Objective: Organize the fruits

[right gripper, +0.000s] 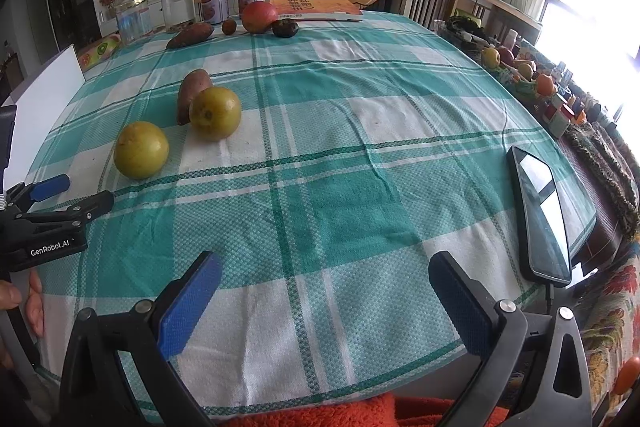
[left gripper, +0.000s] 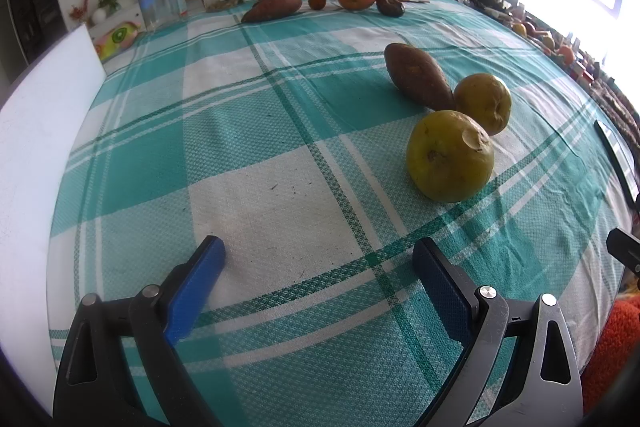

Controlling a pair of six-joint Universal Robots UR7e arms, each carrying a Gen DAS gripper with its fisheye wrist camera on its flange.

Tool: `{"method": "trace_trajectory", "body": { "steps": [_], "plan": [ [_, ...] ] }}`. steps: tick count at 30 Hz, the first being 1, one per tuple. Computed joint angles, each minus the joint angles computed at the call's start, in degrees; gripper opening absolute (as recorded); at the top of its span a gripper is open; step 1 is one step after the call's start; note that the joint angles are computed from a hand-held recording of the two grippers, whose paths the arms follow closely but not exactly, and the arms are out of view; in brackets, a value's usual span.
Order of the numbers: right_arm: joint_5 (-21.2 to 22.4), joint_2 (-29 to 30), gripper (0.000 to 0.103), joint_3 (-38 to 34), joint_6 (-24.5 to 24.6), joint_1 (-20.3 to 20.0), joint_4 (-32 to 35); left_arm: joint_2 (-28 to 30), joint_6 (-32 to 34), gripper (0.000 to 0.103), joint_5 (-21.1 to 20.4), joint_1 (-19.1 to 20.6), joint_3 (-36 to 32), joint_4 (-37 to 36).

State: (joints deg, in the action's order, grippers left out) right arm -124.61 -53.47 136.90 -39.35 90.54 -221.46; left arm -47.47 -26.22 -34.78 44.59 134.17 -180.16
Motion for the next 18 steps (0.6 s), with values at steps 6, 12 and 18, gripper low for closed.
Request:
{"method": "trace_trajectory", "body": {
  "steps": [6,12,18],
  "plan": [
    [0.06,0.03,0.103,0.02,0.03,0.00,-0.07,-0.02,0.08,0.096,-0.05,0.03,0.05,-0.16],
    [-0.08,0.05,0.103,0.00,-0.17,0.08,-0.10,0.04,0.06,0.096,-0.02,0.04,-0.01,-0.13],
    [-0.09,0.06,0.103,0.02,-0.11,0.12,-0.10,-0.02,1.33,0.096,-1.06,0.23,0.33,-2.23]
  ]
}}
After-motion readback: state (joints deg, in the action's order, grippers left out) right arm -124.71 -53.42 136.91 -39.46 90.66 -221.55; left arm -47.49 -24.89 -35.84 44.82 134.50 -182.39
